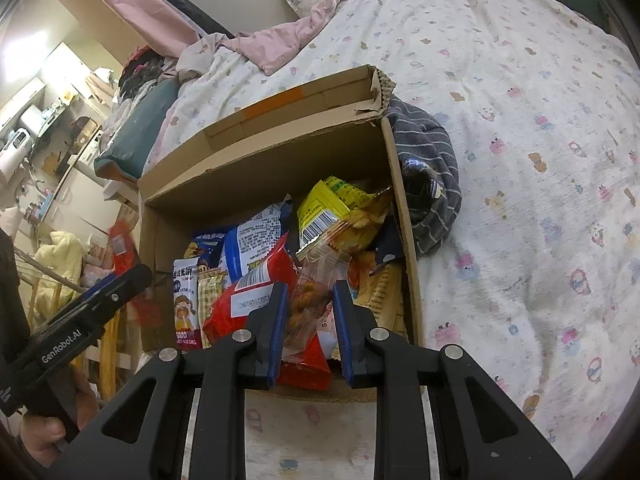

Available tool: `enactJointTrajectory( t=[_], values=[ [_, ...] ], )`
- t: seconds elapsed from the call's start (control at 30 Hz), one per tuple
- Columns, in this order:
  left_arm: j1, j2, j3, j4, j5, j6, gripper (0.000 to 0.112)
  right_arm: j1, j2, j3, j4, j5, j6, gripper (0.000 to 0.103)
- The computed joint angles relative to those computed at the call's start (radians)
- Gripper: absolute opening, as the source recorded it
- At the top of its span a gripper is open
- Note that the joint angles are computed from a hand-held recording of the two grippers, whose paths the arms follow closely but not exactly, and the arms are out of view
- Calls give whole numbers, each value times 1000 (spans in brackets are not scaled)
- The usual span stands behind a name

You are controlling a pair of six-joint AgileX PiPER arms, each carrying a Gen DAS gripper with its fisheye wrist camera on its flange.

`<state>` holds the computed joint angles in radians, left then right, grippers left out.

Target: Organize snacks

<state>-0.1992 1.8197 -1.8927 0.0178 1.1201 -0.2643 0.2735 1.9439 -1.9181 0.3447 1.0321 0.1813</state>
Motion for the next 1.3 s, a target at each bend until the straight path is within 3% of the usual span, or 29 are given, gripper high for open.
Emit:
enactJointTrajectory(
  t=[0.13, 0.37, 0.53, 0.6, 0.63, 0.67, 0.83, 1.0, 1.13, 1.3],
  values=[
    [-12, 22, -25, 29, 48, -18, 73, 2, 2, -5, -1, 6, -2, 24],
    [-30, 7, 1, 64, 43, -24, 74, -1, -8, 7, -1, -6, 0, 27],
    [-50, -32, 41, 122, -8, -31, 74, -12, -23, 21, 13, -25, 1, 28],
    [-44, -46, 59, 109, -30, -29, 74, -17, -27, 22, 22, -30, 0, 37],
    [-40, -56, 70, 97, -37, -33, 74, -22, -39, 36, 38, -45, -5, 57],
    [-38, -61, 75, 90, -40, -38, 74, -25, -51, 51, 47, -64, -8, 68],
    [-67, -138, 156, 166, -85, -120, 74, -5, -144, 124, -7, -132, -5, 69],
    [-80, -247, 235, 203, -125, -138, 75, 31, -273, 199, -86, -161, 4, 80],
    [-90, -357, 312, 236, -138, -177, 99, 56, -360, 239, -129, -167, 12, 84],
    [-90, -468, 386, 214, -129, -188, 103, 105, -479, 342, -190, -185, 66, 97]
  ],
)
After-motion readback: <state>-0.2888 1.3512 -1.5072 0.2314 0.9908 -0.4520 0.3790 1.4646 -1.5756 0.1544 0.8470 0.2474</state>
